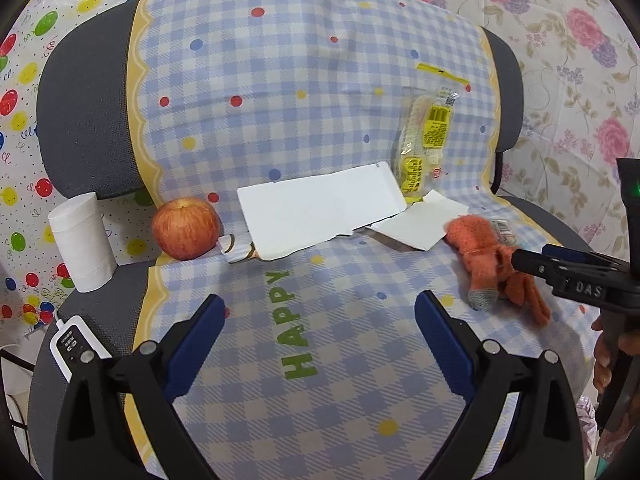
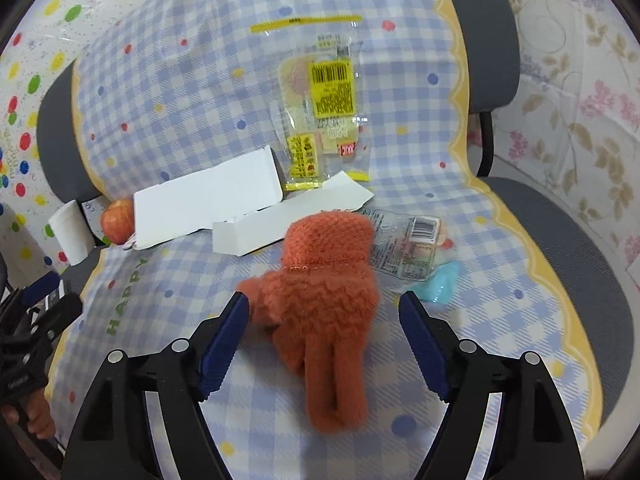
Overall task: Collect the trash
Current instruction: 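Grasp the orange knitted glove with the right gripper, then grasp the white cardboard piece with the left gripper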
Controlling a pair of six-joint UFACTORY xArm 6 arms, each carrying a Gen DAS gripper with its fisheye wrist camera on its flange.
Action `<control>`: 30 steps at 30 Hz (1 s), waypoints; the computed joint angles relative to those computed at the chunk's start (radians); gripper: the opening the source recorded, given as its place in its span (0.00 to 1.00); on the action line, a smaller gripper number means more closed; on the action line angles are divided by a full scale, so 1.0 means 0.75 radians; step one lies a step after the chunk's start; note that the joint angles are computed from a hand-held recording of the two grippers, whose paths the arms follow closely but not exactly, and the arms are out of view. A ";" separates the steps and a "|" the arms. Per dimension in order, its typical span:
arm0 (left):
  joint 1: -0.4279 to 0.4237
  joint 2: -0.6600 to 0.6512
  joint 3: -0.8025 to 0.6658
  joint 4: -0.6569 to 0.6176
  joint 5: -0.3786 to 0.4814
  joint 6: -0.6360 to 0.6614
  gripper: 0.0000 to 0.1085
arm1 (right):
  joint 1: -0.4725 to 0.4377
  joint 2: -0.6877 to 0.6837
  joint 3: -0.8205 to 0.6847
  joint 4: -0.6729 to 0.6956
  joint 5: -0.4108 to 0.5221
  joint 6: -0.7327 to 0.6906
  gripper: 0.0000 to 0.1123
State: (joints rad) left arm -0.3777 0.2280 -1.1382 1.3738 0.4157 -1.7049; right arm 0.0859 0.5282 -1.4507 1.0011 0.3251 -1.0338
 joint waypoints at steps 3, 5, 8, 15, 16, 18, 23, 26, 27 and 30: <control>0.017 -0.003 0.014 -0.021 -0.001 0.002 0.86 | 0.000 0.041 -0.047 -0.024 0.023 0.055 0.60; 0.026 -0.008 0.026 -0.030 -0.001 0.003 0.86 | 0.010 0.046 -0.048 -0.031 0.010 0.058 0.52; 0.033 -0.009 0.031 -0.048 -0.012 0.017 0.86 | 0.026 0.020 -0.012 -0.044 -0.029 0.030 0.24; 0.017 0.065 -0.069 -0.084 -0.033 0.099 0.86 | 0.055 -0.182 0.173 0.307 -0.252 -0.417 0.16; 0.016 0.081 -0.090 -0.098 -0.044 0.113 0.86 | 0.051 -0.201 0.183 0.355 -0.261 -0.470 0.16; 0.017 0.119 -0.138 -0.127 -0.071 0.142 0.86 | 0.032 -0.253 0.208 0.493 -0.277 -0.607 0.16; 0.010 0.283 -0.329 -0.332 -0.108 0.337 0.86 | -0.014 -0.283 0.208 0.629 -0.286 -0.724 0.16; 0.009 0.391 -0.451 -0.512 -0.127 0.497 0.80 | -0.044 -0.270 0.189 0.651 -0.250 -0.712 0.17; 0.010 0.414 -0.478 -0.566 -0.131 0.544 0.78 | -0.051 -0.265 0.183 0.658 -0.245 -0.714 0.17; 0.013 0.520 -0.605 -0.807 -0.136 0.749 0.70 | -0.065 -0.240 0.152 0.669 -0.231 -0.714 0.17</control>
